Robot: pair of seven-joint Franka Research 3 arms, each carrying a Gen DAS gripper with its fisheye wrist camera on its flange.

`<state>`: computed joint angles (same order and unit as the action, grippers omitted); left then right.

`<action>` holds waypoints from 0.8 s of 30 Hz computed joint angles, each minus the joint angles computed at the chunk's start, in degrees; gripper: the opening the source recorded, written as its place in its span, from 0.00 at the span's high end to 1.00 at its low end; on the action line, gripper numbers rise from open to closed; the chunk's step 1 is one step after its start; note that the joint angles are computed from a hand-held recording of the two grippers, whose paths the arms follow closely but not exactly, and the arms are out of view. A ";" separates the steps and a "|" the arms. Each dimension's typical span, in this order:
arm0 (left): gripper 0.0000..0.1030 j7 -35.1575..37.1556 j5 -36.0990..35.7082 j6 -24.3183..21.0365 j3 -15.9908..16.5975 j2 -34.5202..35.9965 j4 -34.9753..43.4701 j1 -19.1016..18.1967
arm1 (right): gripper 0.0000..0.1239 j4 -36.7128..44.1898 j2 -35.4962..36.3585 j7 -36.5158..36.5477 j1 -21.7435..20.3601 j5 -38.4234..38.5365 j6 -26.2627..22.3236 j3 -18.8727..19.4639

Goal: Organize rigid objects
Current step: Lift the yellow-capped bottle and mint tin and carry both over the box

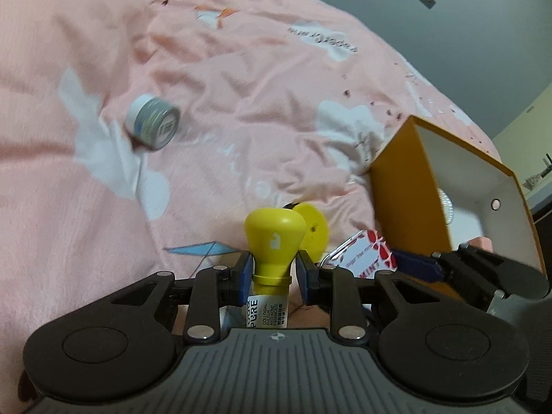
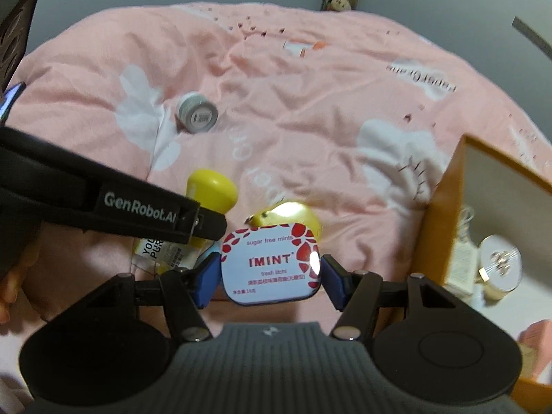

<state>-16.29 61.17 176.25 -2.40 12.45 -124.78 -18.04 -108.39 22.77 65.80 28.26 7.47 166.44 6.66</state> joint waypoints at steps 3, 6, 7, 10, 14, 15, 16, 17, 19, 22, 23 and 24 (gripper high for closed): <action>0.71 -1.17 1.67 -0.36 0.29 -0.68 0.58 -0.46 | 0.50 -0.76 -1.42 -0.34 -0.04 -0.65 1.53 -0.50; 0.71 -1.53 2.73 0.28 -0.13 -1.30 1.46 0.04 | 0.50 -1.53 -2.87 -0.80 -0.37 -1.02 3.00 -0.78; 0.71 -1.47 2.96 0.58 -0.28 -1.37 1.86 0.22 | 0.50 -1.84 -3.36 -0.77 -0.29 -1.39 3.56 -1.10; 0.71 0.26 2.47 1.92 -0.97 -1.10 3.89 0.73 | 0.50 -2.49 -4.83 -1.27 -0.74 -2.07 5.08 -1.58; 0.71 8.32 -5.00 6.20 -3.35 0.94 6.95 2.59 | 0.50 -2.08 -6.32 -1.63 -1.94 -2.46 5.10 -2.40; 0.71 11.36 -7.44 6.63 -4.70 1.75 8.07 3.48 | 0.50 -1.66 -6.56 -1.63 -2.29 -2.63 4.48 -2.68; 0.71 14.47 -10.09 6.97 -6.61 2.48 8.92 4.82 | 0.50 -1.21 -6.77 -1.29 -2.51 -3.03 3.80 -3.23; 0.71 18.64 -13.46 7.23 -10.26 3.68 10.18 7.67 | 0.50 -0.74 -6.82 -0.69 -2.59 -3.60 3.25 -3.85; 0.71 26.25 -18.54 7.01 -18.24 6.76 13.30 13.59 | 0.50 -0.04 -6.99 1.03 -2.70 -5.20 2.31 -5.30; 0.71 34.38 -21.62 5.18 -24.33 11.75 18.93 16.50 | 0.50 1.25 -6.78 4.09 -3.02 -8.43 0.81 -7.54; 0.71 37.15 -22.61 3.97 -26.33 13.75 21.12 17.26 | 0.50 1.74 -6.62 5.62 -2.94 -9.97 0.18 -8.56; 0.71 39.77 -23.62 2.97 -28.11 15.99 23.47 17.74 | 0.50 2.31 -6.41 7.03 -3.06 -11.25 -0.62 -9.34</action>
<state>23.48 37.56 179.23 -30.50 28.44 -101.31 -0.29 -106.08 16.36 72.83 25.20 -3.78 165.82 -2.68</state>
